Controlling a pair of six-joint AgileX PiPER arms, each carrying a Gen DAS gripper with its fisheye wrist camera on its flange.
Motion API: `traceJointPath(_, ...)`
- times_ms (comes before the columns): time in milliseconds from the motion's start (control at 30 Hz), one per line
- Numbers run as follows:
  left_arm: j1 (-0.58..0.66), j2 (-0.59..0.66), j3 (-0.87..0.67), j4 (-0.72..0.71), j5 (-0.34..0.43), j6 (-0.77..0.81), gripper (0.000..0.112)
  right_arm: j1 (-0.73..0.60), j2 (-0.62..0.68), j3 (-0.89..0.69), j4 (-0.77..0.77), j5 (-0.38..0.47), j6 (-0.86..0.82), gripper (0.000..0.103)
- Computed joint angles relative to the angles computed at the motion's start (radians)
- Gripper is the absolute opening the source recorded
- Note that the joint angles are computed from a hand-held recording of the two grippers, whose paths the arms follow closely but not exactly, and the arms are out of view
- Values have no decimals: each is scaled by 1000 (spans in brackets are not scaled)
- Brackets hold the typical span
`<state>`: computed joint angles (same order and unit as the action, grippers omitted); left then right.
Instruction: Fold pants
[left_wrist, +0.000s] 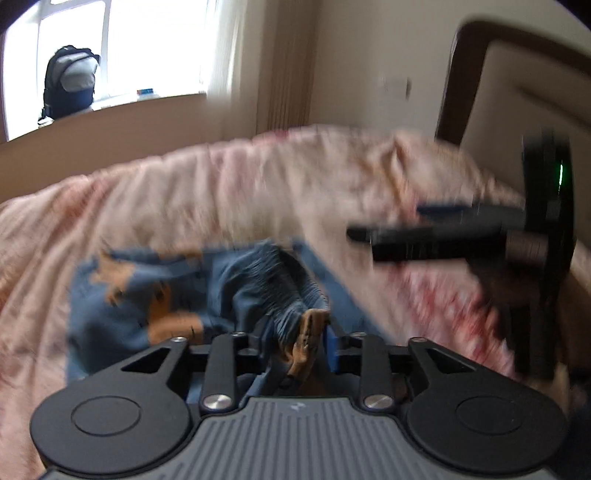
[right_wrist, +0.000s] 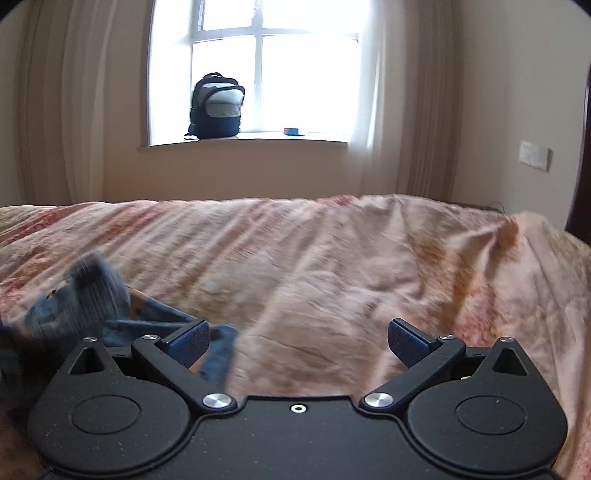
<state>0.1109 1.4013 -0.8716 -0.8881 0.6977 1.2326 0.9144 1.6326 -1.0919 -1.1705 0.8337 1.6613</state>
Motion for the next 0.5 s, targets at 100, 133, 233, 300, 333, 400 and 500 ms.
traceJointPath(100,-39,-27,63,-10,-73,61,45,-27,-5,44,-21,-56,46,102)
traceJointPath(133,-48,-45,83,-18,-91,95,48,-33,-10,58,-37,-81,65,102)
traceJointPath(233,-69,-120,148,-13,-146,157,56,-43,-31,99,-130,-160,153,102)
traceJointPath(300,-77,-153,167,13,-156,157,57,-53,-44,118,-196,-234,208,102)
traceJointPath(333,-85,-163,183,29,-177,152,57,-56,-47,121,-221,-263,231,102)
traceJointPath(400,-98,-164,186,82,-199,94,55,-55,-46,127,-286,-305,303,102)
traceJointPath(500,-64,-168,181,77,-167,75,52,-68,-41,121,-336,-390,348,102)
